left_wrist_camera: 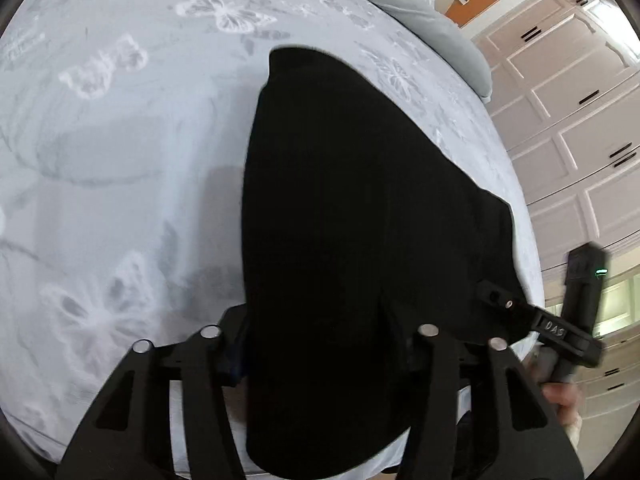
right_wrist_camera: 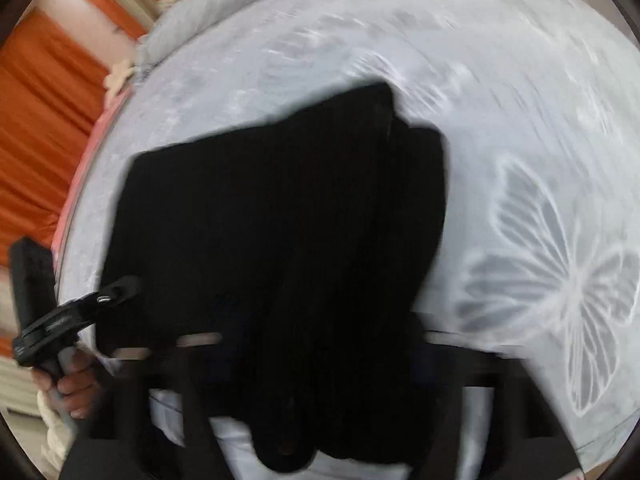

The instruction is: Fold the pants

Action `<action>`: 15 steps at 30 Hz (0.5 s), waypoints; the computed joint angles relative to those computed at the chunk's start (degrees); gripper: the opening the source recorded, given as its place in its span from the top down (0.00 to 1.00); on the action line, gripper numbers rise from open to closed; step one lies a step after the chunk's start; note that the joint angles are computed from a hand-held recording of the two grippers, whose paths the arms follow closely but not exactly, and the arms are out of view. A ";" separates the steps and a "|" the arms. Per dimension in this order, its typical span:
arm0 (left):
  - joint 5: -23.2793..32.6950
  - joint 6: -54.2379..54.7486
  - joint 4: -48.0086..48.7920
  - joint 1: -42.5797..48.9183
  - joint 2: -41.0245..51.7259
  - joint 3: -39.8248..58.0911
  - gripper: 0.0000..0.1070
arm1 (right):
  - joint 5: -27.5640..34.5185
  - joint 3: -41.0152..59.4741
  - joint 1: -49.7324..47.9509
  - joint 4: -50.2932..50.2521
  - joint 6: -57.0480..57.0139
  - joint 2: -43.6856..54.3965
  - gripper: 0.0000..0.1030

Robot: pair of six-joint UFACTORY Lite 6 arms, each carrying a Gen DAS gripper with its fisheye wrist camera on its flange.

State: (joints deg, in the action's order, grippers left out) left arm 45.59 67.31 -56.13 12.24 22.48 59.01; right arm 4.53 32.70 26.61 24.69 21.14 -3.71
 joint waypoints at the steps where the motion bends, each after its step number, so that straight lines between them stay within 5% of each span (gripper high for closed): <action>1: 1.47 -0.46 0.84 0.77 -0.72 0.83 0.67 | 0.29 0.45 0.29 -5.84 6.00 -2.37 0.62; 3: 7.45 -0.03 1.86 4.22 -3.45 3.41 0.68 | 0.71 0.41 1.94 -17.83 17.99 -9.20 0.63; 7: 9.16 1.90 5.01 9.44 -9.50 4.97 0.60 | 0.53 1.76 7.12 -40.84 41.97 -10.50 0.55; 9: 0.73 1.99 7.29 8.39 -10.94 2.00 0.37 | 1.96 3.22 8.26 -47.91 48.49 -2.52 0.43; 12: -15.28 7.52 7.43 8.14 -14.38 -5.26 0.39 | 5.68 1.93 8.46 -60.25 64.78 -0.16 0.36; 15: -13.40 10.06 1.51 10.04 -17.75 -6.18 0.39 | 19.23 1.79 13.94 -76.95 80.69 -11.31 0.50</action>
State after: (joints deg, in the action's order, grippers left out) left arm 32.19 77.37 -54.62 22.28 4.73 52.83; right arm 23.76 34.49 40.55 -52.26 101.83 -15.02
